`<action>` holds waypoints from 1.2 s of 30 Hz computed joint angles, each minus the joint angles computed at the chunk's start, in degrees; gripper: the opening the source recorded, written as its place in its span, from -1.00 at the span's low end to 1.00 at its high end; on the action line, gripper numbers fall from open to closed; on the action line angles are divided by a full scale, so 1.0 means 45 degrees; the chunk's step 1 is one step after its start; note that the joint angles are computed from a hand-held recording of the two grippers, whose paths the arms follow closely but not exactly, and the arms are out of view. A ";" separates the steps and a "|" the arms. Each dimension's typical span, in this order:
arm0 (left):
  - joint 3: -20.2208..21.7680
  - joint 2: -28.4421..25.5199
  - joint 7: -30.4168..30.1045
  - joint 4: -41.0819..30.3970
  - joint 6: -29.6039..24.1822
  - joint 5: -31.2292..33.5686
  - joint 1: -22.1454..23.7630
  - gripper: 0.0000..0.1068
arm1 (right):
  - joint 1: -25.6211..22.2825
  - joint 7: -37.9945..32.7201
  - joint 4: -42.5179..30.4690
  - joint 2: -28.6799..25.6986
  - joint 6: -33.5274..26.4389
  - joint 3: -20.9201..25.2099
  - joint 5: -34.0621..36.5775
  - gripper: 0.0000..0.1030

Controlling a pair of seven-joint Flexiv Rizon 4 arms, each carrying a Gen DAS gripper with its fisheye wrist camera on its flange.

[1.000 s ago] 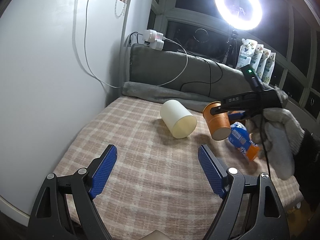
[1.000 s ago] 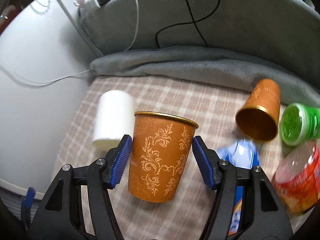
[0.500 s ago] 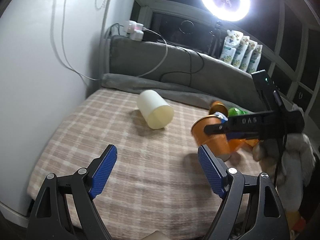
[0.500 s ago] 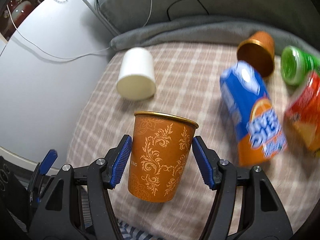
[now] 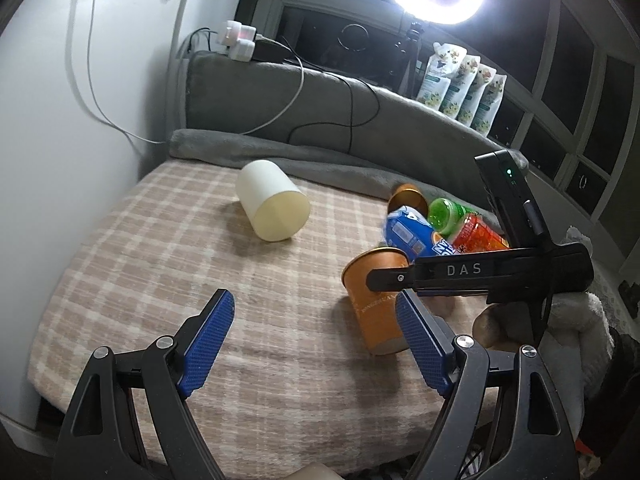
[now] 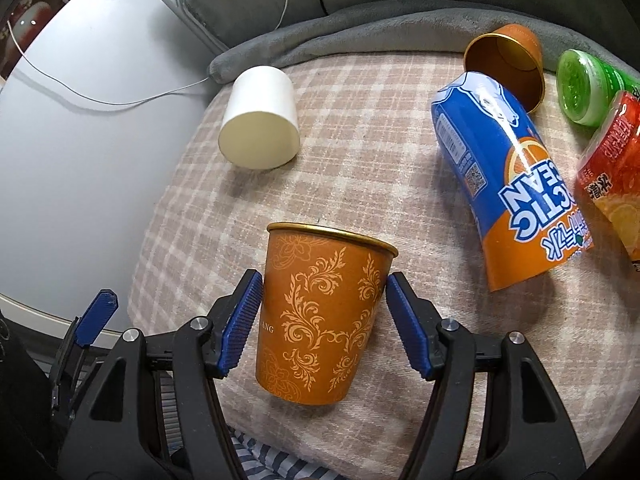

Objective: Flip cup upright
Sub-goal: 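Lift the orange cup with the right tool and carry it toward the left tool, then close the left tool on the orange cup while the right tool releases it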

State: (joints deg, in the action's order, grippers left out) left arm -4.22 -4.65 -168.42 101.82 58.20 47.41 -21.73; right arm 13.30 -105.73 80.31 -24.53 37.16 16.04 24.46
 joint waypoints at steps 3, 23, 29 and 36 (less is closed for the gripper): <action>0.0004 -0.0093 0.0231 -0.0030 0.0173 -0.0212 0.0053 0.55 | -0.0059 -0.0153 0.0002 0.0046 0.0100 0.0030 0.0079 0.32; -0.1351 -0.2159 0.9566 0.1358 0.4663 -1.0725 0.2261 0.55 | -0.0980 -0.1207 0.2931 0.2427 0.4285 -0.0461 0.1454 0.41; -0.1741 -0.2751 1.1685 0.1123 0.4288 -1.3147 0.2361 0.55 | -0.0957 -0.0596 0.4335 0.2999 0.6329 -0.0833 0.0512 0.60; -0.1029 -0.3199 1.2696 0.0505 0.3496 -1.4159 0.1682 0.55 | -0.0327 0.2130 0.6518 0.3355 0.9856 -0.1630 -0.3159 0.71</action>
